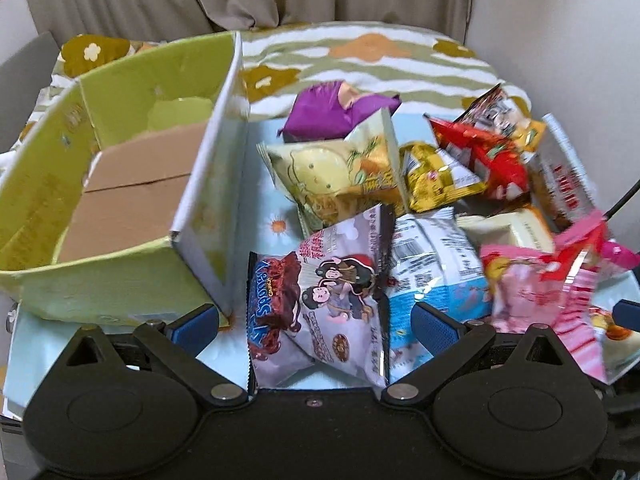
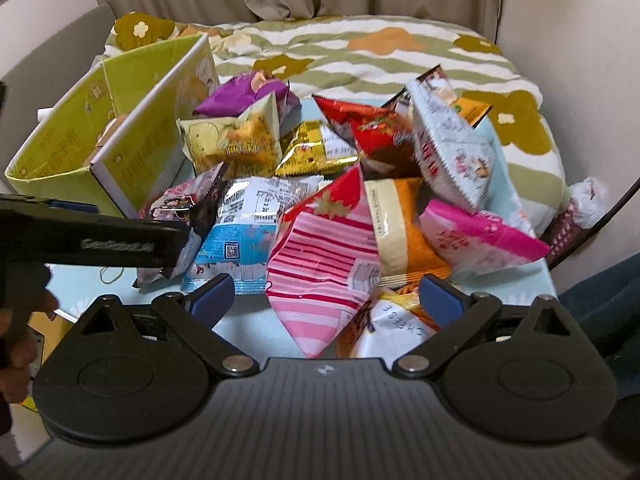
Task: Organize snacks
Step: 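Reach the left tool to the cartoon-printed bag while the right tool reaches the pink striped bag, then close the left tool on the cartoon bag while the right tool grasps the pink striped bag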
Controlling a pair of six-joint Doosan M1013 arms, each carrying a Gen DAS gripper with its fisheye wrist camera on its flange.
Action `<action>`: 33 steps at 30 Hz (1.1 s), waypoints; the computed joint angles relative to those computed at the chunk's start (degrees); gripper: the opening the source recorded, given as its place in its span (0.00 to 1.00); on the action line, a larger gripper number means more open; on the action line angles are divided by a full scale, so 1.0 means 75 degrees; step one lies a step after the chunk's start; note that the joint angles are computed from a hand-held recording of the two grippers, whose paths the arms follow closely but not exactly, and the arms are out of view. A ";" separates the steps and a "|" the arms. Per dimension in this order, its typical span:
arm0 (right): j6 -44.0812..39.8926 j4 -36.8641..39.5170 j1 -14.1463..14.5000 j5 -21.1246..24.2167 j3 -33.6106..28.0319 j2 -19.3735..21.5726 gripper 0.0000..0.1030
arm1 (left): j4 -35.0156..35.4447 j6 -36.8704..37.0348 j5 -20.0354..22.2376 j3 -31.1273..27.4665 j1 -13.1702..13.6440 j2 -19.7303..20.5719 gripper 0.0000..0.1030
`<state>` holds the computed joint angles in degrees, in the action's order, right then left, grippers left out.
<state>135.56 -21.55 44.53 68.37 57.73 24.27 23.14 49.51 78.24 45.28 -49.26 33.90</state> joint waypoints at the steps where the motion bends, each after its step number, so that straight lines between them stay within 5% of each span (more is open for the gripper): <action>1: -0.0019 0.0030 -0.0009 0.0053 -0.0046 0.0045 1.00 | -0.0020 0.0012 0.0033 -0.0030 0.0019 0.0042 1.00; 7: -0.0095 -0.0038 -0.0033 0.0272 -0.0263 0.0263 1.00 | 0.0000 0.0102 0.0175 -0.0212 0.0096 0.0246 0.99; 18: -0.0205 0.0194 -0.0167 0.0551 -0.0607 0.0607 0.94 | -0.0192 0.0467 0.0294 -0.0103 0.0245 0.0306 0.76; 33: -0.0011 0.0170 -0.0203 0.0441 -0.0616 0.0637 0.77 | -0.0144 0.0687 0.0012 0.0115 0.0119 0.0086 0.73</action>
